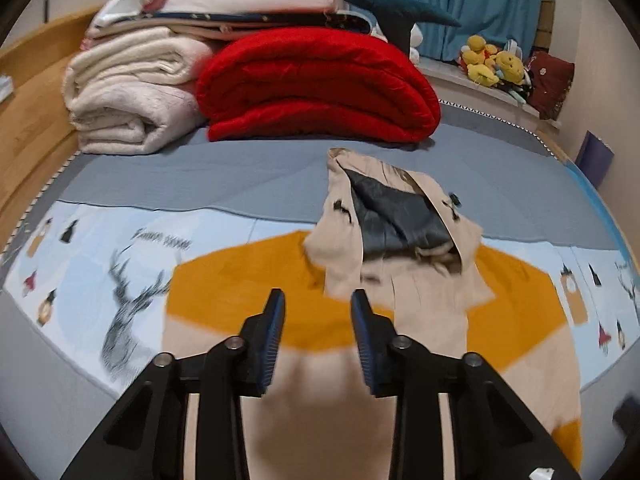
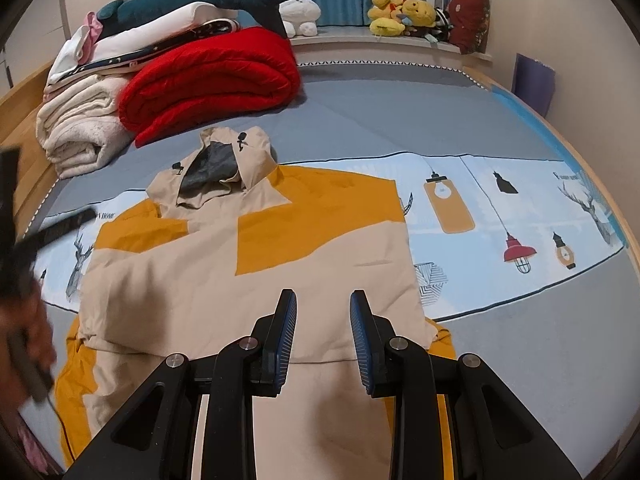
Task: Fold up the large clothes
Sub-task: 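Move the left gripper to the jacket hood and open it, then grasp the hood with the left gripper and lift it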
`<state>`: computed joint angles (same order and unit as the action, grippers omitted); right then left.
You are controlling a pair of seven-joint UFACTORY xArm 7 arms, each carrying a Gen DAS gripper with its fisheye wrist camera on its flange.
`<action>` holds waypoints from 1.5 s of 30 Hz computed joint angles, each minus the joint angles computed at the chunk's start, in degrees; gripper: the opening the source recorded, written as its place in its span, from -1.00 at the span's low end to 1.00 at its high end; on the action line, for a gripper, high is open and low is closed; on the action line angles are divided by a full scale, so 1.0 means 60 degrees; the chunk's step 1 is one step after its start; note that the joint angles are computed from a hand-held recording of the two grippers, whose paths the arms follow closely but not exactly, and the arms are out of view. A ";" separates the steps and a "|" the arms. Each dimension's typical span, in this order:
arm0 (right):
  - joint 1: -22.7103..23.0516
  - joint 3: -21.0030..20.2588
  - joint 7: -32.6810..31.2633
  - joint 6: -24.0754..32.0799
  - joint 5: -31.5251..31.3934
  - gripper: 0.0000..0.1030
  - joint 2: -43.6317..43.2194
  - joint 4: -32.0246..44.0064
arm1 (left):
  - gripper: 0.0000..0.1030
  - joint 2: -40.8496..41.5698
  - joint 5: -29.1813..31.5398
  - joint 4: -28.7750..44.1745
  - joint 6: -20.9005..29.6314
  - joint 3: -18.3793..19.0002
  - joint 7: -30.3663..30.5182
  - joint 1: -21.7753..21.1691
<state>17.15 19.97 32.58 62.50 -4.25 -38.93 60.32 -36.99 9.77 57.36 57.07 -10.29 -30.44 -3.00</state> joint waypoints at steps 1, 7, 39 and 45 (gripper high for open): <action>0.0000 -0.0038 -0.0024 -0.0037 0.0018 -0.43 0.0062 0.0009 | -0.46 0.0403 0.0036 0.0192 -0.0095 0.0054 0.0062 0.0063; -0.0052 -0.0264 -0.0074 -0.0098 0.0092 -0.43 0.0251 -0.0079 | -0.46 0.2892 0.0007 0.1476 -0.0779 0.0574 0.0464 0.0138; -0.0146 -0.0657 -0.0280 0.0503 0.0025 -0.43 0.0751 -0.0010 | -0.96 0.4722 0.1203 0.4001 -0.0120 0.0795 0.1322 -0.1578; -0.0119 -0.0599 -0.0132 0.0353 0.0252 -0.43 0.0601 0.0190 | -0.96 0.0582 0.0035 0.1321 0.0242 -0.0033 0.1815 -0.1788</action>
<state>16.43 16.37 31.79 64.62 -2.74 -35.33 61.46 -33.50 9.98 65.29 58.53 -10.49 -19.55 -13.73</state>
